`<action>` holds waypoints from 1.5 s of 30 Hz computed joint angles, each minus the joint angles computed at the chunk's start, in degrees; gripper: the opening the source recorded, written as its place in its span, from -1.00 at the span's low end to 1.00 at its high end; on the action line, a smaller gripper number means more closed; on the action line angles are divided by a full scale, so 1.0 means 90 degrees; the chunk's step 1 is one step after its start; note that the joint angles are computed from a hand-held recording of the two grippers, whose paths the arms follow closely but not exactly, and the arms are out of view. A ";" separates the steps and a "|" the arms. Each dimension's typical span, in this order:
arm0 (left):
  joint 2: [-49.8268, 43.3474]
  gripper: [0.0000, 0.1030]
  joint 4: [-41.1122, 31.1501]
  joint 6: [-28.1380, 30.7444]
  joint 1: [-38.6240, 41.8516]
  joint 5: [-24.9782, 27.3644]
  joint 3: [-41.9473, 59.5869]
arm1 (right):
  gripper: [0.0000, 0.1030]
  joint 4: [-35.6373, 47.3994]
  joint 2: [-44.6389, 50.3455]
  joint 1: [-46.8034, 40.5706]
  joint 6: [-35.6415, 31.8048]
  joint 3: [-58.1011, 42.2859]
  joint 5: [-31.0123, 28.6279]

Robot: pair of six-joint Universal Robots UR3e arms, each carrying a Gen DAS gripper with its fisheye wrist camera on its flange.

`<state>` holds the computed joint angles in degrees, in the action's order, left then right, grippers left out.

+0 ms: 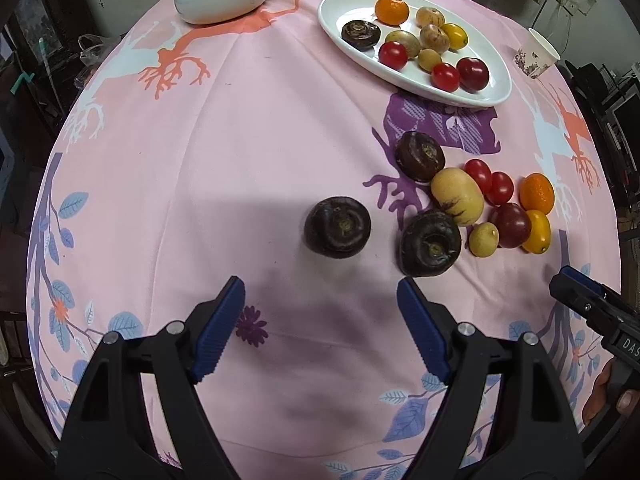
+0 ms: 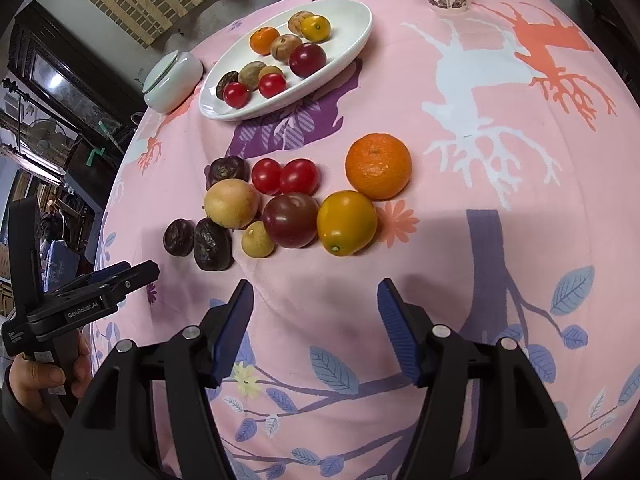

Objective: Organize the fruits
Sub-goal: 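Grasp a dark mangosteen with the left gripper while the right grasps a yellow tomato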

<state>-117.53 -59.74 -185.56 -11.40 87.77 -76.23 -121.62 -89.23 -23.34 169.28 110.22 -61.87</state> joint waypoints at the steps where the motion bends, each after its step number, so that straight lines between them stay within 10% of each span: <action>1: -0.0025 0.56 -0.0009 0.0010 -0.0009 0.0005 0.0040 | 0.26 -0.0011 0.0023 0.0006 0.0009 -0.0015 -0.0008; 18: -0.0592 0.53 0.0226 0.0193 -0.0007 0.0032 0.0315 | 0.26 -0.0090 0.0450 0.0035 0.0072 -0.0175 -0.0079; 33: -0.1274 0.28 0.0079 0.0376 0.0013 -0.0046 0.1051 | 0.26 -0.0124 0.0538 -0.0054 0.0023 -0.0126 -0.0082; 35: -0.1330 -0.14 0.0084 0.0444 0.0024 -0.0169 0.1123 | 0.26 -0.0193 0.0555 -0.0049 0.0021 -0.0105 -0.0113; 45: -0.1135 -0.14 0.0321 0.0395 0.0181 -0.0492 0.0708 | 0.26 -0.1009 0.1291 0.0438 0.0126 -0.0582 -0.0494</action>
<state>-127.75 -56.86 -182.01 -9.77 83.34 -69.86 -130.70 -77.62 -19.40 170.42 104.98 -66.31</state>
